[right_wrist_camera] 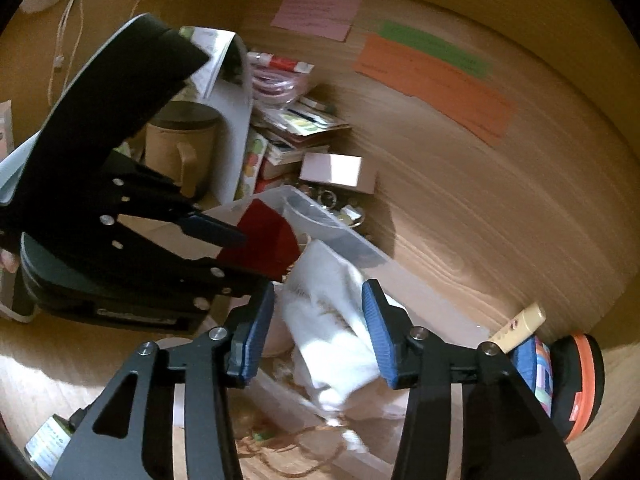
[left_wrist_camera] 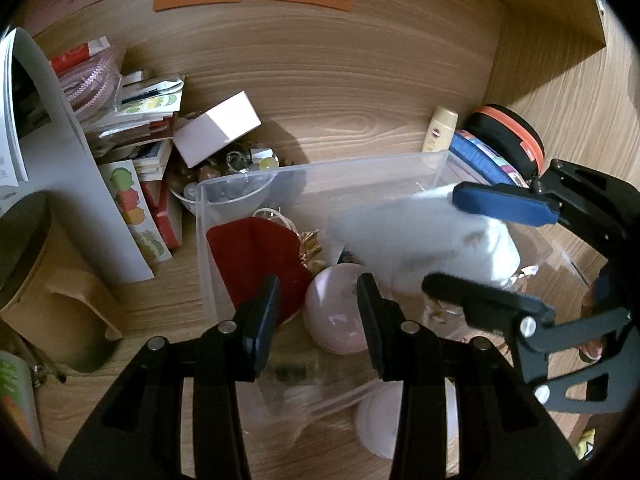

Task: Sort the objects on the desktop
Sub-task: 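Carry the white bag with the right gripper while the left carries the green coaster over the clear box, then open both grippers to drop the bag and coaster into the clear box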

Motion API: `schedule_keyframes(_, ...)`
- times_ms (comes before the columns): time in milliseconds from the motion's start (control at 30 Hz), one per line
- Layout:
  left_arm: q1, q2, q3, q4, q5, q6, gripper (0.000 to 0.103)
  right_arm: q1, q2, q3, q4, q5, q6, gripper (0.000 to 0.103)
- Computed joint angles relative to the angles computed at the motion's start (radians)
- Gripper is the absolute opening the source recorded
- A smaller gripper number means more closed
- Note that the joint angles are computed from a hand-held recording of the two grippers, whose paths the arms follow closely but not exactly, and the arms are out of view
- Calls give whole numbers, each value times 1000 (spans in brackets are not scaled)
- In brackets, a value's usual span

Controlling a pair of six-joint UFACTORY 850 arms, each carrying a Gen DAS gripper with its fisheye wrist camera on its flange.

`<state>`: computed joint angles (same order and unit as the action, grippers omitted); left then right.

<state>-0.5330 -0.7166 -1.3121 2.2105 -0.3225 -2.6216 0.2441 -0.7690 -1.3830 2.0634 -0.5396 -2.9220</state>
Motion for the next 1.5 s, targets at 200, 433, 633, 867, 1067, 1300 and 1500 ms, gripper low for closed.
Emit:
schedule_keyframes(200, -8, 18, 22, 0, -30, 0, 41, -7, 16, 17, -40, -2, 38, 43)
schedule_keyframes(433, -27, 52, 54, -25, -79, 28, 48, -29, 57, 51, -47, -35, 65, 53)
schedule_keyframes(633, -50, 72, 76, -75, -118, 78, 60, -43, 88, 93, 26, -53, 13, 61)
schedule_keyframes(867, -85, 107, 121, -116, -191, 122, 73, -64, 108, 120, 34, -63, 56, 70)
schedule_keyframes(1067, -110, 127, 146, -138, -223, 137, 76, -88, 122, 137, -14, -76, 152, 74)
schedule_keyframes(1300, -137, 145, 183, -145, -255, 122, 89, -108, 143, 178, -15, -90, 170, 75)
schedule_keyframes(1500, -152, 149, 207, -135, -253, 91, 92, -123, 143, 202, -37, -86, 209, 76)
